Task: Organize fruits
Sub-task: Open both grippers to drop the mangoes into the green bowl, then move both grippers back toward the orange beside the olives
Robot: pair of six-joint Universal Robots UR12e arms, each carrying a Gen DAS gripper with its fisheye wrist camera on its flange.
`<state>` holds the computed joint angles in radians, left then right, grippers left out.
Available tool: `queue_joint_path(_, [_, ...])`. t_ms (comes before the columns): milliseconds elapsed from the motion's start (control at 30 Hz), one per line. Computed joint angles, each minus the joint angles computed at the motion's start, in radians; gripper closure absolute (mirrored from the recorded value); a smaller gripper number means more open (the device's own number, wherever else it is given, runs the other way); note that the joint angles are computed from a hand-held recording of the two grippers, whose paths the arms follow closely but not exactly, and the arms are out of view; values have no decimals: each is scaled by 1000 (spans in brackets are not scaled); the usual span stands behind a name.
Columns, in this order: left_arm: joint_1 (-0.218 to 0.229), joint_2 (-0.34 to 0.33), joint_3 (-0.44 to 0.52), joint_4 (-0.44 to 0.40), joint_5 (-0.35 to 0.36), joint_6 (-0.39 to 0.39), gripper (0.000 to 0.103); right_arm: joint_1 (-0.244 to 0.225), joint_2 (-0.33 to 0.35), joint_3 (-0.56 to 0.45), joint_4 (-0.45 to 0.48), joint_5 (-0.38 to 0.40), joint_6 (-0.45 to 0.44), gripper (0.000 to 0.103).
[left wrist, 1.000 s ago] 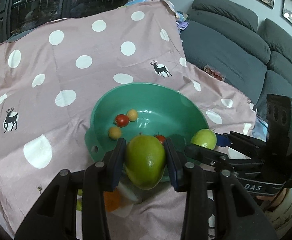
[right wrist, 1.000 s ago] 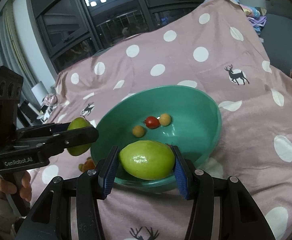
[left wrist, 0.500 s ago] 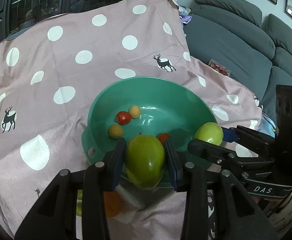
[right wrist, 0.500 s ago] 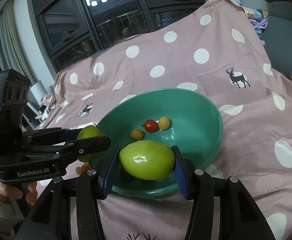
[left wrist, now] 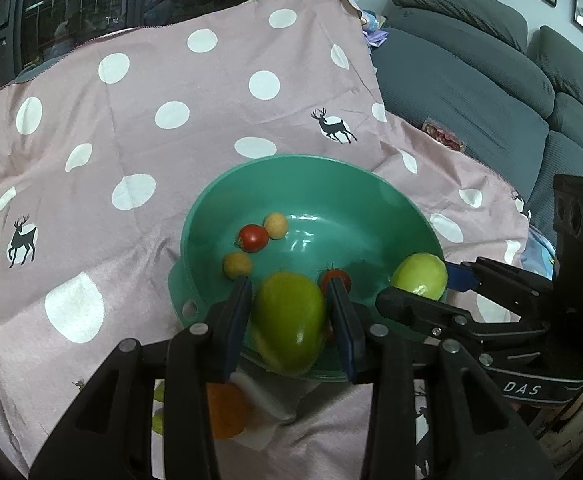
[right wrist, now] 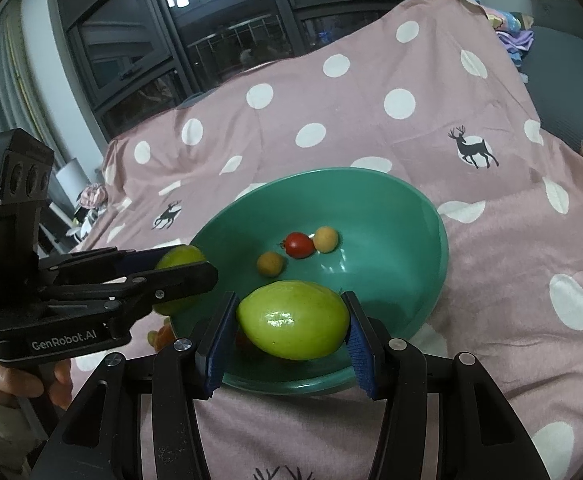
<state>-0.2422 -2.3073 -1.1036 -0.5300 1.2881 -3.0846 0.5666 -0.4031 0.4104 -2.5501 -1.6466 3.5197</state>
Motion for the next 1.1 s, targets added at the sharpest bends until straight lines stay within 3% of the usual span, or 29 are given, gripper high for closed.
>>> queue_joint_path(133, [1,7,-9,15,7,-3,55,0,-12,22,-17,-8,20,50])
queue_joint_path(400, [1,55,-86,73,59,-22,15,9,-58,99,-85,-26,27,45])
queue_joint_path(600, [12,117,-190,88,117,-75,1,21,-86,146,-118,-19,5,44])
queue_joint_path(800, [28,191,-302,64,175,-153,1,38,-74,122,-98,33,-27,41])
queue_joint_path(1100, [59,308,-490,149,221,-268,1,69,35,-104,72,116,-94,35])
